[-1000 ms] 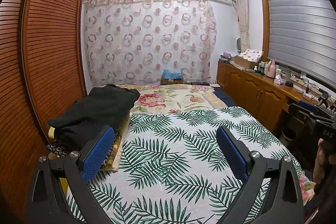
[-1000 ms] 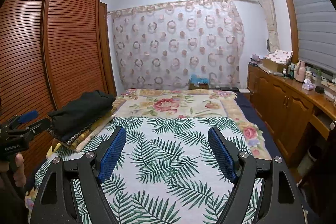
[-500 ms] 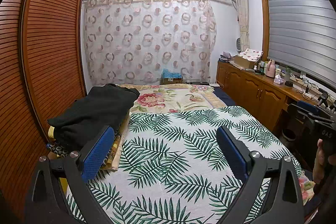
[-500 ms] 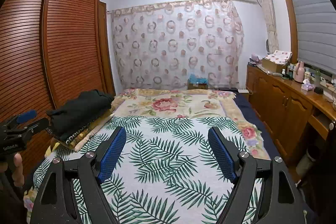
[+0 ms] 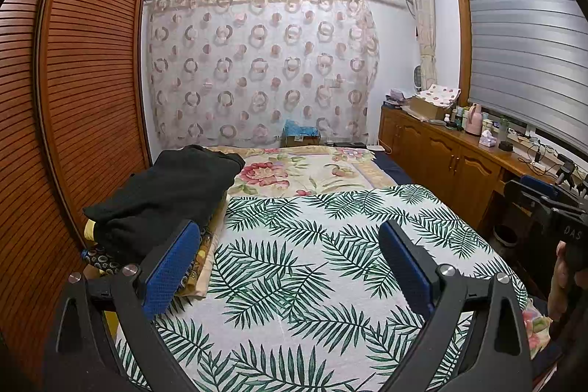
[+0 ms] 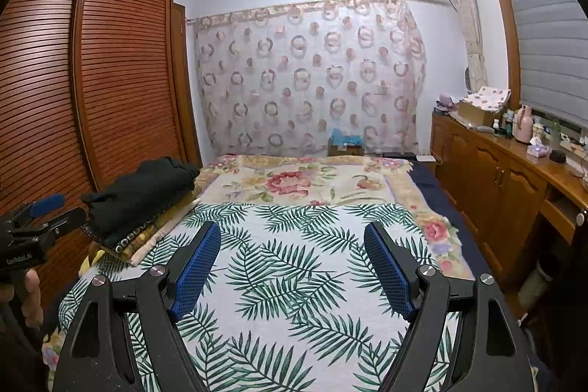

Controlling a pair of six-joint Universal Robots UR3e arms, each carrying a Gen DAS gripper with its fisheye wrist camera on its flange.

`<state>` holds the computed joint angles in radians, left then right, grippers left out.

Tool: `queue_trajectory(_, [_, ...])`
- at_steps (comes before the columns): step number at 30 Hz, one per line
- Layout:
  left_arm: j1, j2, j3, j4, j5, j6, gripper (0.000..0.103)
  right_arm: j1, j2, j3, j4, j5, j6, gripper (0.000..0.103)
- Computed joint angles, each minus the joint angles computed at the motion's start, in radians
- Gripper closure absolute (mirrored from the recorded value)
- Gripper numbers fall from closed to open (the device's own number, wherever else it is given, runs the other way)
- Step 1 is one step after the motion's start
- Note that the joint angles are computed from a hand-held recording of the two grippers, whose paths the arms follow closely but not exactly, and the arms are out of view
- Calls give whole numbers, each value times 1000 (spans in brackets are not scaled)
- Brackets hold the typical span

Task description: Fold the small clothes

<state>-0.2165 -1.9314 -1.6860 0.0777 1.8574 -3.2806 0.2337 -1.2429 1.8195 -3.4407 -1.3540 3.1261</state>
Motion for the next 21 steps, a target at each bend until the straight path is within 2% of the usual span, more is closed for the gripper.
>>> queue_trajectory(21, [0,2,1,-4,-1,1,5,3,14,-5,-14,-4,1,21])
